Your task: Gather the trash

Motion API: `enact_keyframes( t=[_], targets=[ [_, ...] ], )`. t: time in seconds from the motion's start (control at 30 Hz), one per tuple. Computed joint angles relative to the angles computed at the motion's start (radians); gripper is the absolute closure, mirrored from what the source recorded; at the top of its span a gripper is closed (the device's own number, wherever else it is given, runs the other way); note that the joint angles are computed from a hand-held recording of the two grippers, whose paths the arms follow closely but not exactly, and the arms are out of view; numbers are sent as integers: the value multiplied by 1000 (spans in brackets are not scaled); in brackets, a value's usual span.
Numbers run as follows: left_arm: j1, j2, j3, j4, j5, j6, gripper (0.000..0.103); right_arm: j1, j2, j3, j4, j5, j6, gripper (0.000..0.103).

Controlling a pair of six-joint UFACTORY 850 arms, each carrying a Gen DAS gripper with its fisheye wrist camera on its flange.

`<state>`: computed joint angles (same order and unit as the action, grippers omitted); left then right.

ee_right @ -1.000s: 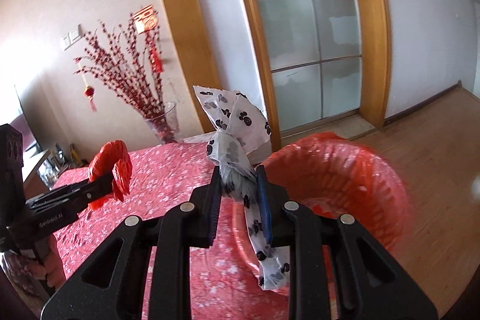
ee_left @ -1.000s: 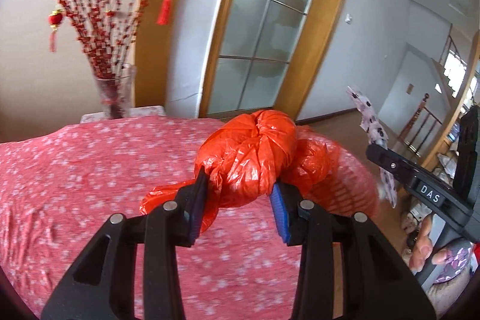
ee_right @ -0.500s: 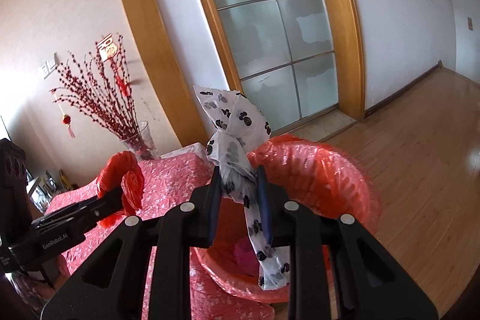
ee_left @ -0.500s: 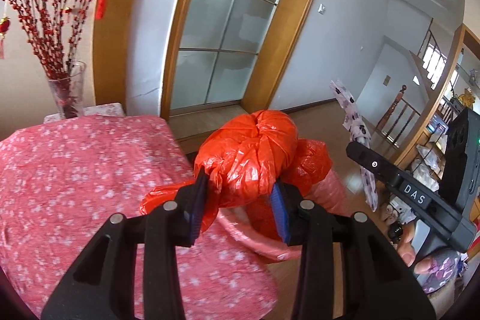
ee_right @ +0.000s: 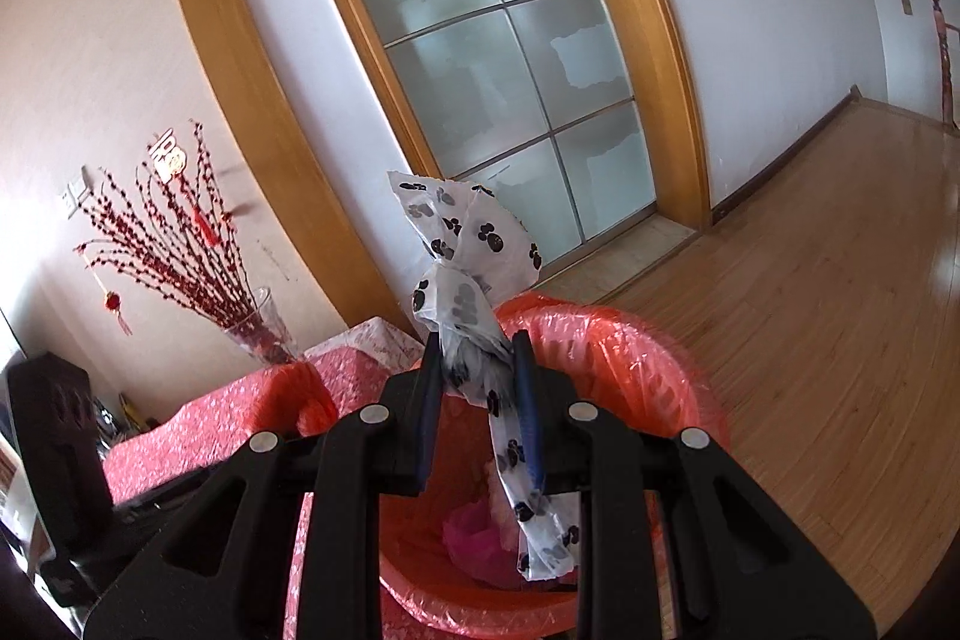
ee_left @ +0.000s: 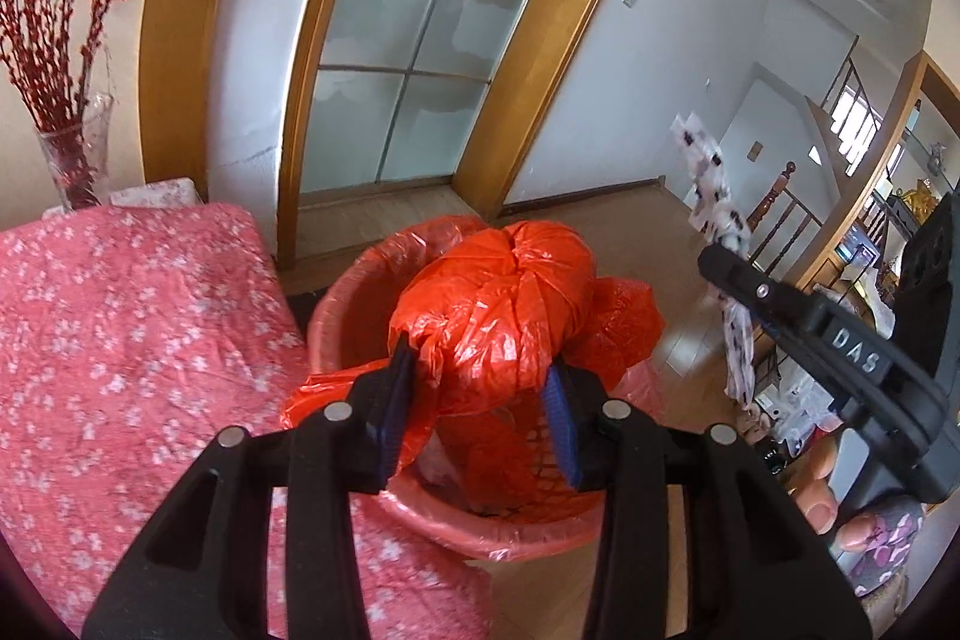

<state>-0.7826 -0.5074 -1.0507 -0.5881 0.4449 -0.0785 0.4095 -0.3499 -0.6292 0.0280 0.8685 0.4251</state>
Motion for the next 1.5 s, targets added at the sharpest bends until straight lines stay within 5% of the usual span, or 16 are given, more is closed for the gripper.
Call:
enact_keyframes(
  t=[0.2, 0.6, 0.77, 1.03, 1.23, 1.5],
  targets=[
    [12, -59, -58, 8, -43, -26, 54, -26, -30, -29, -34, -22, 48, 74],
    [5, -27, 7, -219, -5, 180, 38, 27, -9, 6, 131, -12, -70, 39],
    [-55, 68, 139, -406, 157, 341, 27, 160, 45, 81, 403, 118, -300, 4],
    [-215, 236, 344, -771, 467, 479, 9, 395, 90, 148, 753, 231, -470, 2],
    [-351, 280, 412, -1021, 670, 535, 5, 534, 69, 151, 885, 271, -541, 2],
    [-452, 309, 480, -1152, 726, 465, 5, 651, 46, 154, 996, 277, -552, 2]
  ],
)
